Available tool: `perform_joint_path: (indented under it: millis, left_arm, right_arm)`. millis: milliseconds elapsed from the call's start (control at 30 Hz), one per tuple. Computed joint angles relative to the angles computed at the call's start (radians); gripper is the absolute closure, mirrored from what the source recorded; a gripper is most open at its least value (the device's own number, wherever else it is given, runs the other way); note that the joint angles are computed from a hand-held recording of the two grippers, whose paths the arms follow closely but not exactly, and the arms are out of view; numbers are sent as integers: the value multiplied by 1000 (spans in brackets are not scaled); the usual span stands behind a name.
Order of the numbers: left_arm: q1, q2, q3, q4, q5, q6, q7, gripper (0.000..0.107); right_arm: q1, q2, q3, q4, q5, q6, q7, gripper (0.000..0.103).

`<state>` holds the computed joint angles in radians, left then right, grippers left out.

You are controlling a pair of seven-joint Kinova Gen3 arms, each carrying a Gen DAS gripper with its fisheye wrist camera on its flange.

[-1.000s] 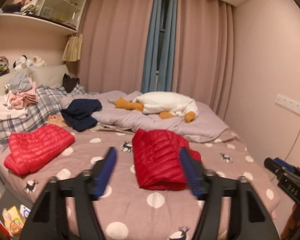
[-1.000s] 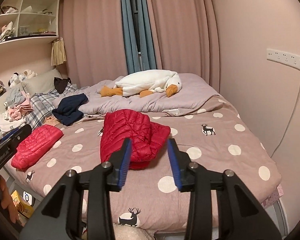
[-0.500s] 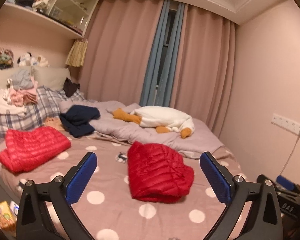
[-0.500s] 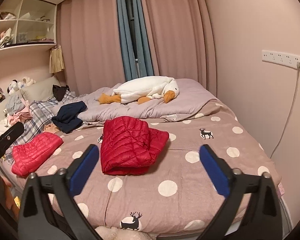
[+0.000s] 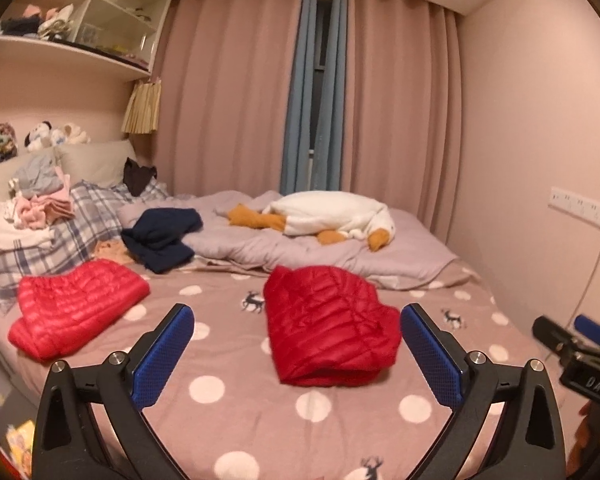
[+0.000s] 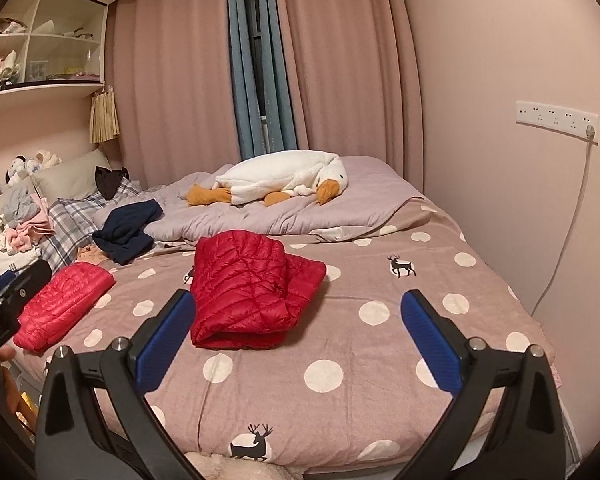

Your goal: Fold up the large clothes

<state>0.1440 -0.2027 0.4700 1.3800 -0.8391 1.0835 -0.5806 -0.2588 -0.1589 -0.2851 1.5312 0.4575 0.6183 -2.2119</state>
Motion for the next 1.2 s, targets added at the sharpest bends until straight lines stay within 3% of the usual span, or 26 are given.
perform_joint_path:
  millis: [433, 833, 1200]
  left_arm:
    - [22, 17, -19, -30, 37, 23, -44, 6]
    - [44, 15, -46, -39, 69, 19, -82, 6]
    - [13, 5, -42, -38, 107, 6, -113, 6]
  right_arm:
    - [-20, 20, 1, -29, 17, 53, -5, 0]
    - [-26, 21, 14, -22, 27, 42, -18, 0]
    - [-24, 23, 12, -21, 38, 48, -41, 0]
